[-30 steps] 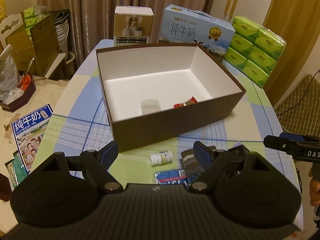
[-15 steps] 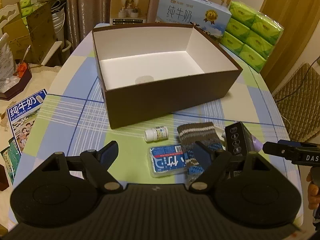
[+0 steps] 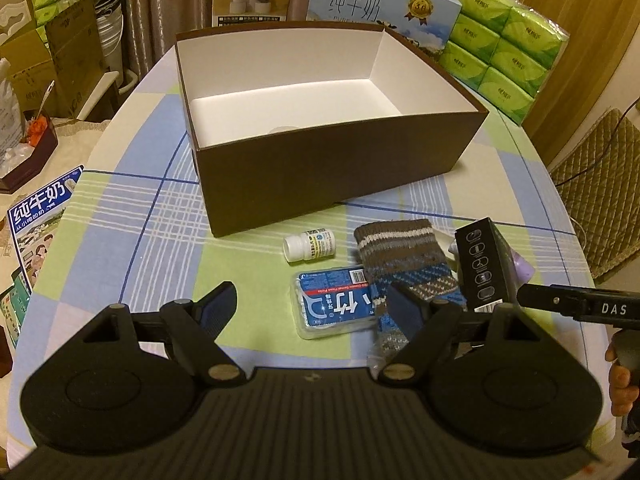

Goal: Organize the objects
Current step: 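Grasp the black FLYCO shaver box with right tool, then grasp the striped knitted sock with left tool while right tool holds the FLYCO box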

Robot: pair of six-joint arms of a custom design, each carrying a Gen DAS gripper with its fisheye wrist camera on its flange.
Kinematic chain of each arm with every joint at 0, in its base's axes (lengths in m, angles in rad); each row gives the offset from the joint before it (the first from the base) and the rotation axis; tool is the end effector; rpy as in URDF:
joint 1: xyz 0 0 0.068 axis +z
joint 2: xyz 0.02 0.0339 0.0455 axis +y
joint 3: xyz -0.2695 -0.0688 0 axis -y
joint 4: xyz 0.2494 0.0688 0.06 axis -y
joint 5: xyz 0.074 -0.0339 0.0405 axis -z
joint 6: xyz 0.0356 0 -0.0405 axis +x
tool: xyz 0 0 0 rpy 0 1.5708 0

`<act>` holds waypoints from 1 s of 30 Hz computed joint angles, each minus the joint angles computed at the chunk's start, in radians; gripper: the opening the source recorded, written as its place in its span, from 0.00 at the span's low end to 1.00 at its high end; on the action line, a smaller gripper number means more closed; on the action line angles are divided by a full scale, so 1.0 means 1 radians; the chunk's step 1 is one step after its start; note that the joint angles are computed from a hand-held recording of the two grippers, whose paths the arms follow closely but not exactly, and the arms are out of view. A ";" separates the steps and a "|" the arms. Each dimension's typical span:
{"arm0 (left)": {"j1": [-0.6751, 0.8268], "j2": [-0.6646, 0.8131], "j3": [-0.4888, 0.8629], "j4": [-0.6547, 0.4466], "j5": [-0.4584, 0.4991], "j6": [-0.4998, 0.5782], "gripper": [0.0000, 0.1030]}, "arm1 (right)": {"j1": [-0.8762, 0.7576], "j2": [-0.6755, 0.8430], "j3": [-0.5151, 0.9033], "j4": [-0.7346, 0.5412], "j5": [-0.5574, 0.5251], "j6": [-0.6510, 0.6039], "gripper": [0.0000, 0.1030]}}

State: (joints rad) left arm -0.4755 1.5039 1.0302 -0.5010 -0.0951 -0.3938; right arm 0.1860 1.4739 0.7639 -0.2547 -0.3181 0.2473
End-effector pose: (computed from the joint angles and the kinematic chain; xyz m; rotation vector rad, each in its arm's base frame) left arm 0.2796 -0.1402 0.2315 0.0670 2.5529 -0.2201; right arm 0.2766 0.0634 0.1761 -0.0499 2.5616 0.5728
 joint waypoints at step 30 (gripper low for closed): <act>-0.052 0.229 0.073 0.133 0.119 0.042 0.76 | 0.015 0.071 0.003 0.112 0.048 0.080 0.75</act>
State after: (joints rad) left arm -0.5270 1.7325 1.1034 -0.3677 0.0242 -0.3520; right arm 0.2007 1.5453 0.7673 -0.1427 -0.2698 0.3276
